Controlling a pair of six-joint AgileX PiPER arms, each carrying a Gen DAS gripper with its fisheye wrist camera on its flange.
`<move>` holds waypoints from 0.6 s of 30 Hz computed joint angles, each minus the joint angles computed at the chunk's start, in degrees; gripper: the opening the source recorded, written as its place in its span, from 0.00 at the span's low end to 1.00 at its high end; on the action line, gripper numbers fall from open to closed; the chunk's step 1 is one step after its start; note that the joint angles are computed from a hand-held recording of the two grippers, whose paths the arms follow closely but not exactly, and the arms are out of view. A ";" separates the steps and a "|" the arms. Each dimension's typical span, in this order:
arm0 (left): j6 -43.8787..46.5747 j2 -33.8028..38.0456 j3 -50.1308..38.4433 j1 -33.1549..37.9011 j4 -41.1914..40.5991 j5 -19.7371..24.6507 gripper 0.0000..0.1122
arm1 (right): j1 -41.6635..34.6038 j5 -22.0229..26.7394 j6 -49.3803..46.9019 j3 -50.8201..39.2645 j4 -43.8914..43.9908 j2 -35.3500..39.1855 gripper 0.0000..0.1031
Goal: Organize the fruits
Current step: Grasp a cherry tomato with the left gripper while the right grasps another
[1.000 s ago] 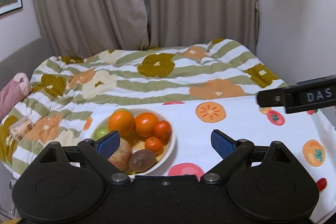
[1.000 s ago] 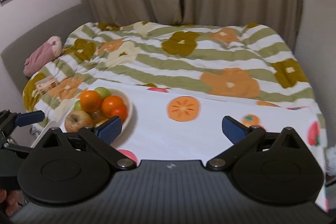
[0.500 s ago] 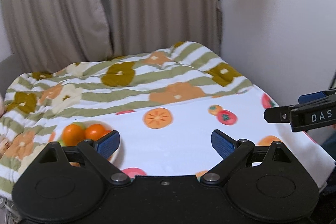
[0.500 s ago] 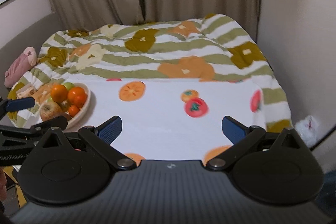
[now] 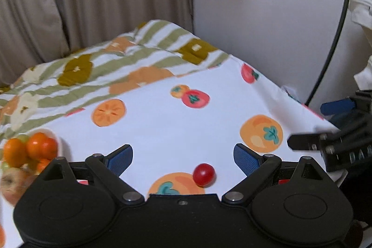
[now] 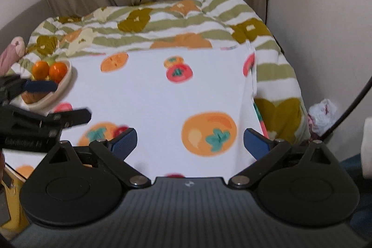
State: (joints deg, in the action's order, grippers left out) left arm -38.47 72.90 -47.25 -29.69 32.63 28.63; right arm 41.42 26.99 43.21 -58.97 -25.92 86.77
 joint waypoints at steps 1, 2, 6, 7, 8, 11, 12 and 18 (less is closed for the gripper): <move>2.19 1.03 -0.05 0.94 -2.11 -1.27 0.85 | 0.27 -0.45 0.54 0.95 -0.80 0.16 1.00; 5.26 2.20 -0.19 2.07 -5.14 -2.57 0.85 | 0.46 -0.93 0.66 1.72 -1.20 0.41 1.00; 10.34 6.80 -0.77 3.28 -9.32 -4.47 0.80 | 1.11 -2.94 -0.03 4.01 -0.10 1.75 0.99; 11.00 8.05 -0.87 3.28 -9.57 -4.81 0.78 | 1.31 -3.39 -0.19 4.45 0.50 2.24 0.95; 12.47 8.95 -0.97 3.66 -10.58 -5.24 0.77 | 1.40 -3.85 -0.33 4.83 1.00 2.61 0.91; 13.86 11.43 -0.85 3.68 -10.77 -6.59 0.72 | 2.60 -4.50 2.72 5.81 -0.53 3.44 0.90; 13.84 12.28 -0.79 3.58 -10.44 -7.11 0.69 | 2.72 -4.72 3.11 5.90 -0.64 3.72 0.89; 16.63 15.74 -0.96 3.76 -11.87 -9.07 0.57 | 3.41 -5.49 6.53 6.00 -2.24 5.35 0.79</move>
State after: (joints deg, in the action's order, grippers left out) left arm -21.84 88.65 -48.21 -25.93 20.77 19.56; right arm 44.83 21.50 49.74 -52.97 -28.16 92.12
